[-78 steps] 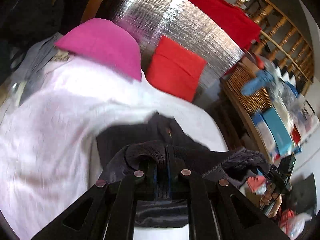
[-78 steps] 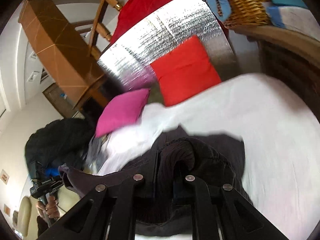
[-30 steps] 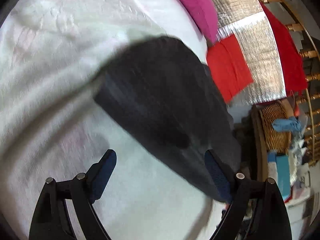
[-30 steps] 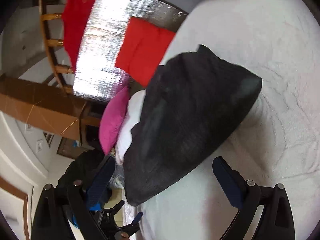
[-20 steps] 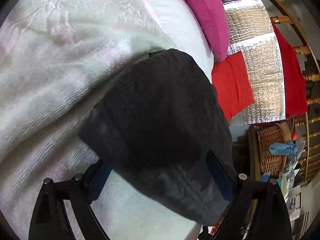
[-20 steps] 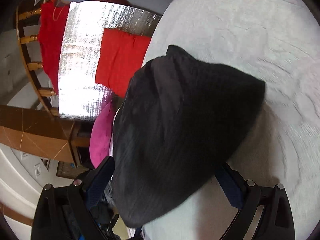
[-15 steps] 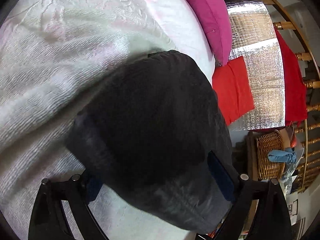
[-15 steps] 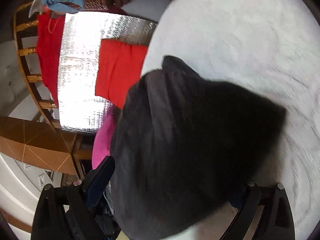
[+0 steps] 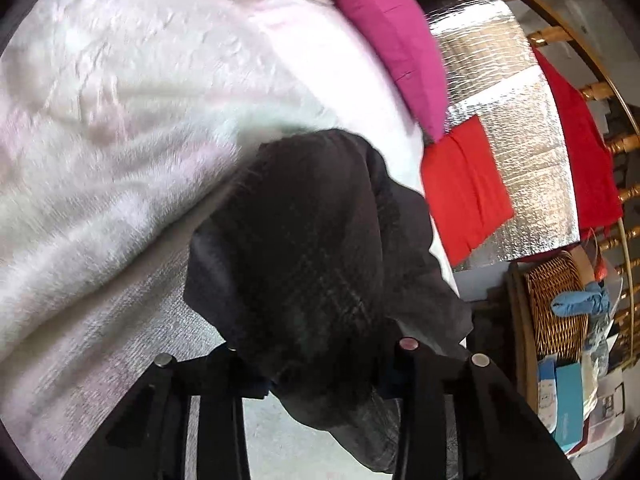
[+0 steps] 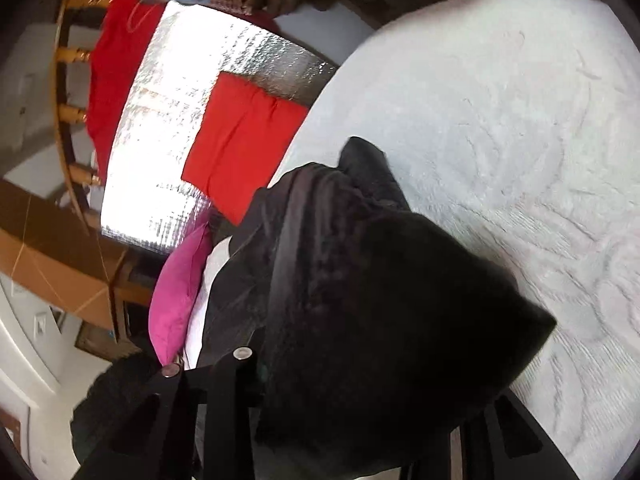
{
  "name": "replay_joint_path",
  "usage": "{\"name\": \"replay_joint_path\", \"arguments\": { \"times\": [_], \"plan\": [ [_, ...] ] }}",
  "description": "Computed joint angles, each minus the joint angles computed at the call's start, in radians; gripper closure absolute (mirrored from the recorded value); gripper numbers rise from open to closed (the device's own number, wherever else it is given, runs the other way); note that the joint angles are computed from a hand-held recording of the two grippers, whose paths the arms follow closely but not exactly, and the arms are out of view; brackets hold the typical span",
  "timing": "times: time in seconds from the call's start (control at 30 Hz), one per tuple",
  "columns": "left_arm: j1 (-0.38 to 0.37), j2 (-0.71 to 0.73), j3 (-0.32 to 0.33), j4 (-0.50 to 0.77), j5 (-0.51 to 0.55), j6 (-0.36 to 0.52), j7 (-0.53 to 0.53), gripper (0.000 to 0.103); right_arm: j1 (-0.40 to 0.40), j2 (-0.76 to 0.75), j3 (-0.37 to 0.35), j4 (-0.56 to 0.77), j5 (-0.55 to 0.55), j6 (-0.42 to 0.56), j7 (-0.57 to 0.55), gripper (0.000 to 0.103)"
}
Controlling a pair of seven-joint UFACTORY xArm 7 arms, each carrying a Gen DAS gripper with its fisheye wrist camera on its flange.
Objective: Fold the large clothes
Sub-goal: 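Lay the folded jacket on the bed and open both grippers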
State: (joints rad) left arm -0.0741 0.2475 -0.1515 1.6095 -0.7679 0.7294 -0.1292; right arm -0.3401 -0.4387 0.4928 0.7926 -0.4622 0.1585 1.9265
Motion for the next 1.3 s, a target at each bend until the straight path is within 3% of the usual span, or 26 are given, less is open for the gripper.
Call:
{"name": "replay_joint_path", "arguments": {
  "times": [0.23,0.37,0.43,0.5,0.57,0.6,0.63,0.7,0.8,0.87,0.97,1.1,1.13,1.3],
  "plan": [
    [0.025,-0.148,0.034,-0.133,-0.026,0.113,0.087,0.067,0.229,-0.154,-0.134,-0.091,0.127,0.143,-0.162,0.066],
    [0.012,-0.288,0.079,-0.279,-0.023,0.149,0.123,0.067,0.297,-0.286,-0.139,-0.178,0.202,0.201,-0.189,0.066],
    [-0.008,-0.341,0.093,-0.337,0.004,0.133,0.131,0.067,0.325,-0.35,-0.108,-0.211,0.233,0.251,-0.182,0.066],
    [-0.023,-0.39,0.106,-0.4,0.061,0.127,0.146,0.06,0.358,-0.393,-0.104,-0.246,0.258,0.279,-0.192,0.066],
    [-0.031,-0.4,0.131,-0.418,0.071,0.165,0.15,0.051,0.378,-0.405,-0.115,-0.269,0.285,0.269,-0.202,0.062],
    [-0.028,-0.393,0.146,-0.4,0.077,0.22,0.134,0.047,0.386,-0.41,-0.122,-0.275,0.303,0.264,-0.199,0.056],
    [-0.024,-0.388,0.157,-0.383,0.081,0.263,0.125,0.045,0.403,-0.413,-0.135,-0.27,0.329,0.281,-0.199,0.041],
    [-0.01,-0.411,0.183,-0.372,0.063,0.342,0.141,0.042,0.449,-0.405,-0.166,-0.245,0.367,0.322,-0.235,0.031],
    [0.011,-0.482,0.22,-0.393,0.06,0.43,0.196,0.036,0.555,-0.418,-0.222,-0.195,0.416,0.457,-0.361,0.031],
    [0.019,-0.501,0.242,-0.376,0.052,0.472,0.233,0.036,0.613,-0.414,-0.255,-0.13,0.443,0.562,-0.474,0.031],
    [0.032,-0.486,0.245,-0.302,0.072,0.457,0.241,0.033,0.623,-0.393,-0.272,-0.037,0.452,0.621,-0.61,0.031],
    [0.021,-0.399,0.18,-0.172,0.159,0.267,0.186,0.024,0.533,-0.289,-0.246,0.098,0.392,0.565,-0.727,0.029],
    [0.014,-0.357,0.165,-0.126,0.196,0.257,0.168,0.023,0.514,-0.247,-0.237,0.136,0.377,0.558,-0.75,0.029],
    [-0.023,-0.096,0.104,0.152,0.468,0.38,0.066,0.022,0.47,0.085,-0.248,0.379,0.319,0.527,-0.886,0.029]
  ]
}}
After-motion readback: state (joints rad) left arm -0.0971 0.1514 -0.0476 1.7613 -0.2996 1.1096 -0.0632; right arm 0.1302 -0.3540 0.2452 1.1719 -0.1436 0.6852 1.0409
